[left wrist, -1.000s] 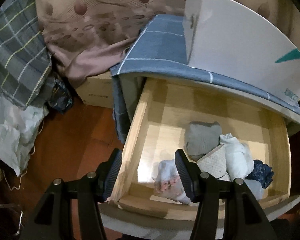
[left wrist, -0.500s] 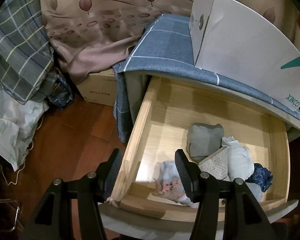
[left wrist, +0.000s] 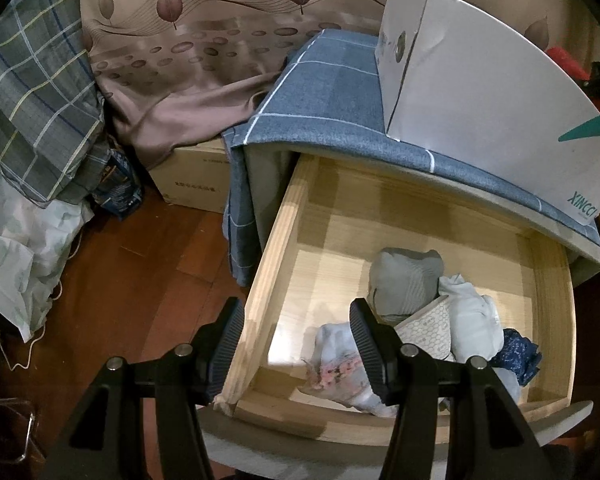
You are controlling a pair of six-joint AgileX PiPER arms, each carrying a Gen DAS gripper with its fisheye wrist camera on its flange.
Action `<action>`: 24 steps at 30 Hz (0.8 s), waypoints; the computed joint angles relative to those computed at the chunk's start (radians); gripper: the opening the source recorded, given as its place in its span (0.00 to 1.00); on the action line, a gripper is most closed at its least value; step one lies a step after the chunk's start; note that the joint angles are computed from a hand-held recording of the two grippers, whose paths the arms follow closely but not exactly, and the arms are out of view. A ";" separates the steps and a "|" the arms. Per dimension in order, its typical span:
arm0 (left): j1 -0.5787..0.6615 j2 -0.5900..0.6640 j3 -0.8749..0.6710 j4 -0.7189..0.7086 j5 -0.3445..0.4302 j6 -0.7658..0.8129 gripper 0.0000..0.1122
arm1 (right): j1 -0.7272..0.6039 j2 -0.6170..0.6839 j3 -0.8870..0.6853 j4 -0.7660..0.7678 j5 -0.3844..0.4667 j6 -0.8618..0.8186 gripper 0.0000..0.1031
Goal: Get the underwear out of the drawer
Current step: 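Carry the red garment with the right tool and lower it into the box, then open the right tool to release the red garment and return to the drawer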
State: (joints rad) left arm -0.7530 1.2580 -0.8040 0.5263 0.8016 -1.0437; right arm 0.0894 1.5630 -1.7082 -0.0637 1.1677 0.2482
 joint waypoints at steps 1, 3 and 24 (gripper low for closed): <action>0.000 0.000 0.000 -0.001 -0.001 0.002 0.50 | -0.001 0.015 -0.011 0.003 0.009 -0.002 0.35; 0.003 0.001 0.000 -0.008 -0.003 0.009 0.50 | 0.001 0.035 -0.021 0.001 0.020 -0.005 0.35; 0.020 0.003 0.002 -0.035 -0.005 0.039 0.50 | 0.044 0.025 -0.015 -0.038 0.037 0.002 0.52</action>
State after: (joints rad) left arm -0.7326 1.2609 -0.8018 0.4913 0.7970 -1.0042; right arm 0.1333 1.5879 -1.7231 -0.1019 1.2044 0.2501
